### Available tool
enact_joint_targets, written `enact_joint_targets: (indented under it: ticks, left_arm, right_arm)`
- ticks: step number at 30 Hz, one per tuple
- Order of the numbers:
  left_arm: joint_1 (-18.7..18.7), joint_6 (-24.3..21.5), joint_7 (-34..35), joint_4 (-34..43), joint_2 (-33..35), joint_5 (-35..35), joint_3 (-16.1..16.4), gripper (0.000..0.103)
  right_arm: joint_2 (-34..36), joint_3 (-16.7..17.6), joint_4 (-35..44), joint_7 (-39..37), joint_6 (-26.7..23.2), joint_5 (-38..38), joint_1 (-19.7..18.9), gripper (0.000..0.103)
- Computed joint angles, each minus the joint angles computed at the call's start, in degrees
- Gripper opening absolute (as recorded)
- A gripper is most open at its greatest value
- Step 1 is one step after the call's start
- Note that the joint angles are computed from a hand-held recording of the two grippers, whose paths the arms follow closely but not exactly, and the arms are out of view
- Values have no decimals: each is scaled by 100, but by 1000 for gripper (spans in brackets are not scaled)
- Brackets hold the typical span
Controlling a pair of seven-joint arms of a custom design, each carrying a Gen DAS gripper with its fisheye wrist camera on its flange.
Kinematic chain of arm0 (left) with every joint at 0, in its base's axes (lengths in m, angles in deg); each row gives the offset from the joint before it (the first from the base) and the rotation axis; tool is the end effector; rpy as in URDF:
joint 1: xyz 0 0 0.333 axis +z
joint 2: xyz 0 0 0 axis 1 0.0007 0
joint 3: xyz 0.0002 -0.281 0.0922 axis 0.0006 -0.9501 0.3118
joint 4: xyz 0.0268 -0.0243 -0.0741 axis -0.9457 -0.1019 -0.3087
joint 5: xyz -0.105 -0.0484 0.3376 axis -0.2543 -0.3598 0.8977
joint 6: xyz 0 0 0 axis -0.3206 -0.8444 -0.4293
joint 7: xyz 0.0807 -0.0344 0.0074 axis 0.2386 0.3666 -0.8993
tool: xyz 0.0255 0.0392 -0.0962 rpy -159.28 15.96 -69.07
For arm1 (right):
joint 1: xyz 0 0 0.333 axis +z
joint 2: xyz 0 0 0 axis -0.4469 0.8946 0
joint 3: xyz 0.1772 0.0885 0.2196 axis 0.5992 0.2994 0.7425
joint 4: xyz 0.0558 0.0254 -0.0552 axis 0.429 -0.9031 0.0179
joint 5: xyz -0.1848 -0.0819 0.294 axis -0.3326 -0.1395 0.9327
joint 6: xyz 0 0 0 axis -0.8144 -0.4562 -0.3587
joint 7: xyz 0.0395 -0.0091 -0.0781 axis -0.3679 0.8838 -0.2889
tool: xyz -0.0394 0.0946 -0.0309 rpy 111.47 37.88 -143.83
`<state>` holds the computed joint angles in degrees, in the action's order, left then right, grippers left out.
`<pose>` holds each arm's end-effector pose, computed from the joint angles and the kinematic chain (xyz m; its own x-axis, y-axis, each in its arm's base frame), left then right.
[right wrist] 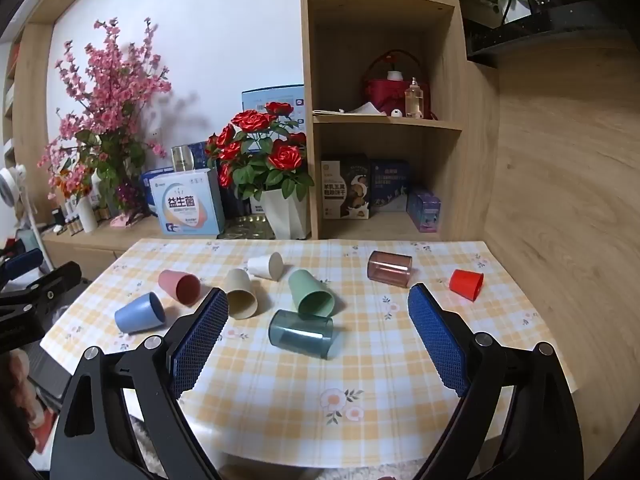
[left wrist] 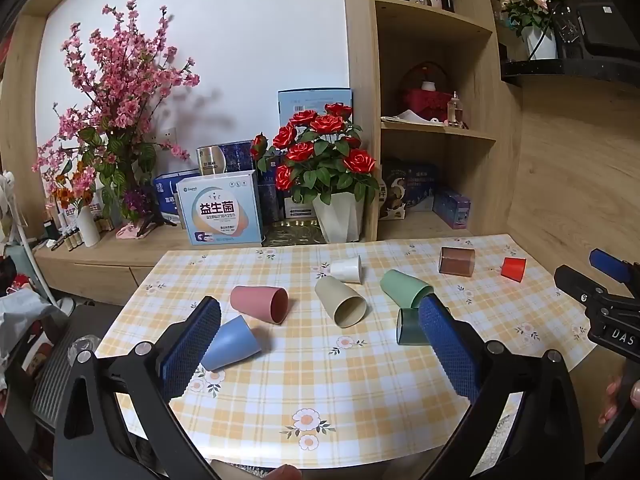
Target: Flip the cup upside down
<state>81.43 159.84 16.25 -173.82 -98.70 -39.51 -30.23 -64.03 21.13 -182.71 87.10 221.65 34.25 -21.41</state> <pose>0.3934 -0.1825 0.7061 -0.1729 -0.9839 -0.0463 -0.4088 0.1144 -0.9054 0.4056 0.2339 0.6524 -0.1479 -0.9889 -0.0118 -0.3890 0.0691 -0.9187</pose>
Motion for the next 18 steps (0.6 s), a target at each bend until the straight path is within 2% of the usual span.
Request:
enact_joint_targets:
  ticks: [9, 18]
  left_arm:
    - [-4, 12, -3, -3, 0, 12, 4, 97]
    - [-6, 3, 4, -2, -1, 11, 7, 97]
  right_arm:
    - [-53, 34, 63, -76, -155, 127, 68, 88]
    - [41, -25, 71, -88, -82, 111, 34, 88]
